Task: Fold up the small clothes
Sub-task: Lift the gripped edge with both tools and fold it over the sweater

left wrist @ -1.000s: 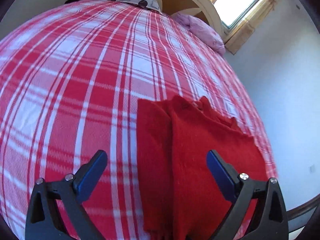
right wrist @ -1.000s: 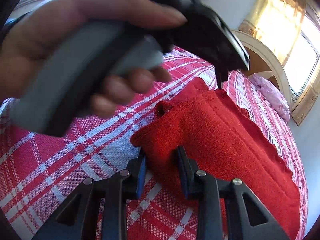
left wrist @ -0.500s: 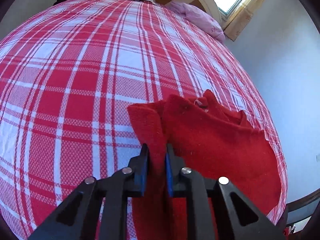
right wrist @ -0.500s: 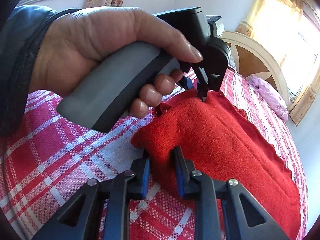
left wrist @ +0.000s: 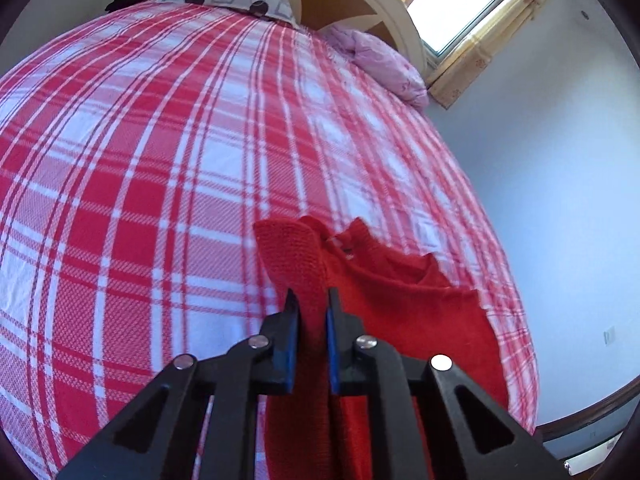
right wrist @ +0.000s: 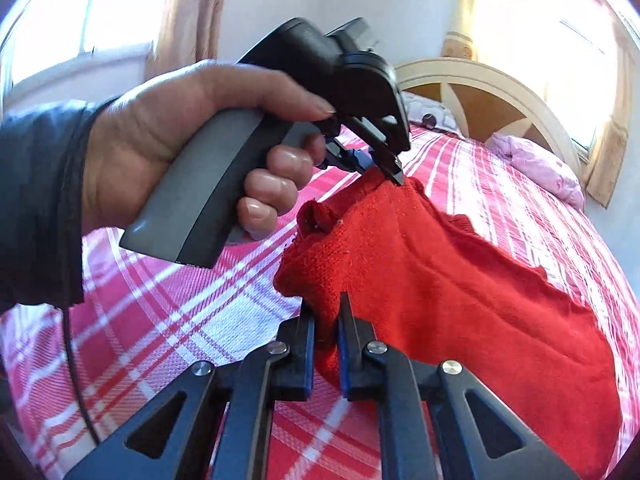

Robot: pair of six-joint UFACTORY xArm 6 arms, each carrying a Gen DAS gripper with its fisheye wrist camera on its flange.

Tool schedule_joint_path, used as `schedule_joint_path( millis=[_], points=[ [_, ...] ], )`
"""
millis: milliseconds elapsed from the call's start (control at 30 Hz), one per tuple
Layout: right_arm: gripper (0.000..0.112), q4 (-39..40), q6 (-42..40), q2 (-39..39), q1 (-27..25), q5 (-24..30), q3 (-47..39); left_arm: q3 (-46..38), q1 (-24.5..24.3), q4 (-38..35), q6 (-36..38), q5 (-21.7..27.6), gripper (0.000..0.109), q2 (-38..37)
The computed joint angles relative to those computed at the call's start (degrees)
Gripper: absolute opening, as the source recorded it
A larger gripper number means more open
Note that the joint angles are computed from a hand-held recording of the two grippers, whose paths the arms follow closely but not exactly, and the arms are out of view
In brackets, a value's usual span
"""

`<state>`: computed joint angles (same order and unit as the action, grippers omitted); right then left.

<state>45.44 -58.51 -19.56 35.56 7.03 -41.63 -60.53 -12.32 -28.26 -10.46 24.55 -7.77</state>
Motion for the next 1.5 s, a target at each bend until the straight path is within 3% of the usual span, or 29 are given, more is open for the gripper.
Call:
schedule_joint_path(
  millis=[267, 600, 1300, 1500],
  points=[
    [0.008, 14.5, -5.6, -5.0, -9.9, 11.7, -3.2, -8.5, -5.1, -0.6, -0.6, -0.1, 0.012, 3.2],
    [0.008, 22.1, -7.0, -7.3, -21.5, 17.5, -3.2, -23.6, -10.7, 1.7, -2.3, 2.7, 0.012, 13.6],
    [0.008, 22.9, 1.7, -0.1, -42.7, 35.4, -5.0, -48.9, -17.7, 7.2, -7.1, 15.0, 0.012, 34.7],
    [0.008, 21.8, 4.2, 1.4, -45.3, 39.2, -5.7, -55.5, -19.7, 11.7, -9.0, 18.2, 0.012, 39.7]
  ],
)
